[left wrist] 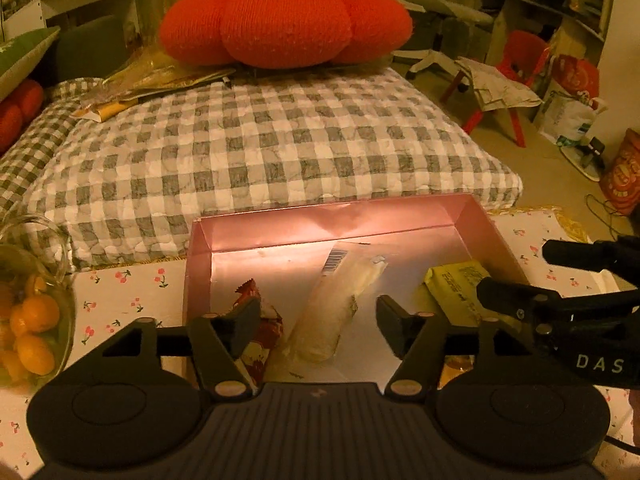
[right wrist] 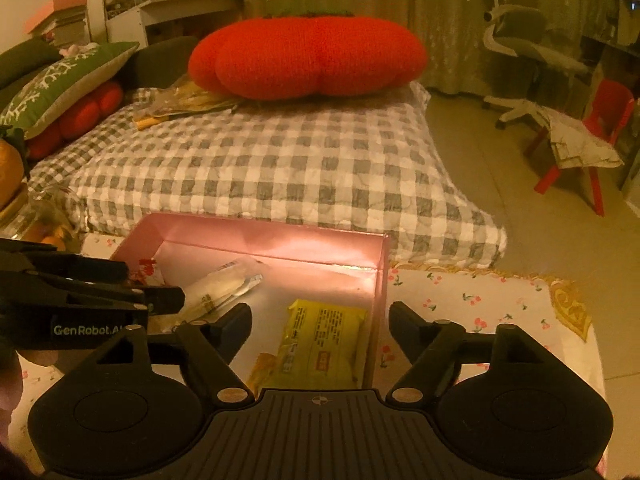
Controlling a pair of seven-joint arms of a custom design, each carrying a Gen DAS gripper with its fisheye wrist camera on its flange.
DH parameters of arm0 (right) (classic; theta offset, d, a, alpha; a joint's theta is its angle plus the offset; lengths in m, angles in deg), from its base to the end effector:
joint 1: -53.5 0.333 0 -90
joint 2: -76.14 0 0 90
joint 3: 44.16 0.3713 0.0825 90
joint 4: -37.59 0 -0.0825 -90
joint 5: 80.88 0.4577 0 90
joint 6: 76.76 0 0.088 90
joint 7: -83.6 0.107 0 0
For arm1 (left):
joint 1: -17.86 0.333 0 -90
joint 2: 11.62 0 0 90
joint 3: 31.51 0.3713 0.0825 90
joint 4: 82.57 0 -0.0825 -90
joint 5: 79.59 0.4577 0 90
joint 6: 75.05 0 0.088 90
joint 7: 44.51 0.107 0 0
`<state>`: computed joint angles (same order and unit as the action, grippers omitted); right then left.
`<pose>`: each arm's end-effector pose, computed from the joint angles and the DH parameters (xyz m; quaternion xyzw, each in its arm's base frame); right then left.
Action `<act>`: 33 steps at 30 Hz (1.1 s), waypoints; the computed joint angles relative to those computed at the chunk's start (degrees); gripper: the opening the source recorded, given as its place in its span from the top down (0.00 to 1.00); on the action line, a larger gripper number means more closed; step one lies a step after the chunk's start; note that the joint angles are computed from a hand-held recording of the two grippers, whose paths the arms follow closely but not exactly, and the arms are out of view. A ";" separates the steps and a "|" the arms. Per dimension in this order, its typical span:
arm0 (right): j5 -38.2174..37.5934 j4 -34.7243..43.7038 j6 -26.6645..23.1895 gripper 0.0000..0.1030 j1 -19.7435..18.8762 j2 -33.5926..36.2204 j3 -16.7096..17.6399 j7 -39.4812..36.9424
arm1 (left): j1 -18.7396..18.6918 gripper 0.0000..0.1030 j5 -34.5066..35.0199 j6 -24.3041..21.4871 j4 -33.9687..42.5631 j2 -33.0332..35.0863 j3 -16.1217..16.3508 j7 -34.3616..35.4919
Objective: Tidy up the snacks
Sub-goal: 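Carry both packets into the pink box and open both grippers, then withdraw both tools from the box toward the remaining snacks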
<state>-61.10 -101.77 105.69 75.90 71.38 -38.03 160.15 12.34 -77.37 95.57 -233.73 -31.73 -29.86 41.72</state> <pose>0.5152 0.2453 0.4368 -0.7585 0.5111 -0.1966 0.3533 0.4839 -0.0352 0.4452 -0.6533 0.6772 -0.2518 0.2262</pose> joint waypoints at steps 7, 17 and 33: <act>-6.34 -2.21 -0.42 0.17 -4.49 -3.71 3.65 5.47 | 1.51 0.25 2.23 -0.46 -1.48 -3.29 -1.81 -1.82; -6.87 -5.91 -0.92 0.14 -3.70 -9.05 3.00 6.88 | 1.19 0.17 4.44 -2.70 -4.20 -9.03 -2.28 -3.87; -4.00 -12.84 -2.48 0.07 -0.29 -18.48 1.52 6.12 | 1.19 0.02 5.91 -6.55 -10.61 -19.13 -2.34 -4.90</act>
<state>-65.10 -114.61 103.21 75.61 52.90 -36.50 166.27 13.53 -71.46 89.01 -244.34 -50.87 -32.20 36.82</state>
